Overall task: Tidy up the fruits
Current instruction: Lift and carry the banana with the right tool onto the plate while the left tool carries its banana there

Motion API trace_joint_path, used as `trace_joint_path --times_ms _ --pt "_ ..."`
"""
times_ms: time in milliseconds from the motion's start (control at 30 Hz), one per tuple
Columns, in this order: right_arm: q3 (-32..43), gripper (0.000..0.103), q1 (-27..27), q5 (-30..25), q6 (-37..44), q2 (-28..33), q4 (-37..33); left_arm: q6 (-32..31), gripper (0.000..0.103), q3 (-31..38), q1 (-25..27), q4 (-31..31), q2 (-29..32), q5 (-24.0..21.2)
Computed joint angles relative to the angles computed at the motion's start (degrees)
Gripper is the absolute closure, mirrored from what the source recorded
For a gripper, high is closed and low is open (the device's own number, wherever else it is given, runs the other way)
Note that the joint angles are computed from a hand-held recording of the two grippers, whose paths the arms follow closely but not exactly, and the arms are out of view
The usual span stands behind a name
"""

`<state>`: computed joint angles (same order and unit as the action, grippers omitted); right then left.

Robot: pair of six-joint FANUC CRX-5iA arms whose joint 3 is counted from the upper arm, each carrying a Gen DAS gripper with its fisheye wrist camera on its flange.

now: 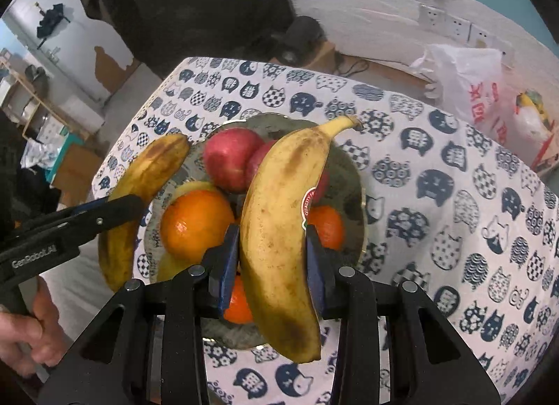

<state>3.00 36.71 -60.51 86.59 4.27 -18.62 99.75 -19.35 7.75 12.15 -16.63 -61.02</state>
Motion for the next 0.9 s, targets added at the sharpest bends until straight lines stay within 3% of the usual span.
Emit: trace_joint_path --times_ms 333,500,667,900 --pt "1.0 0.067 1.1 -0.2 0.1 2.0 -0.7 -1.0 0.067 -2.4 1.9 1.8 1.8 1.0" --pt "1.5 0.062 -0.2 -0.6 1.0 2.4 -3.2 1.3 0.064 -1.4 0.8 -0.5 2.1 0.6" --pt "1.7 0.06 -0.5 -0.9 1.5 2.1 -4.0 3.4 0.054 -0.4 0.4 -2.5 2.4 -0.2" --pt "0.9 0.052 0.5 -1.0 1.1 1.0 -2.0 6.1 0.031 0.2 0.3 -4.7 2.7 -1.2"
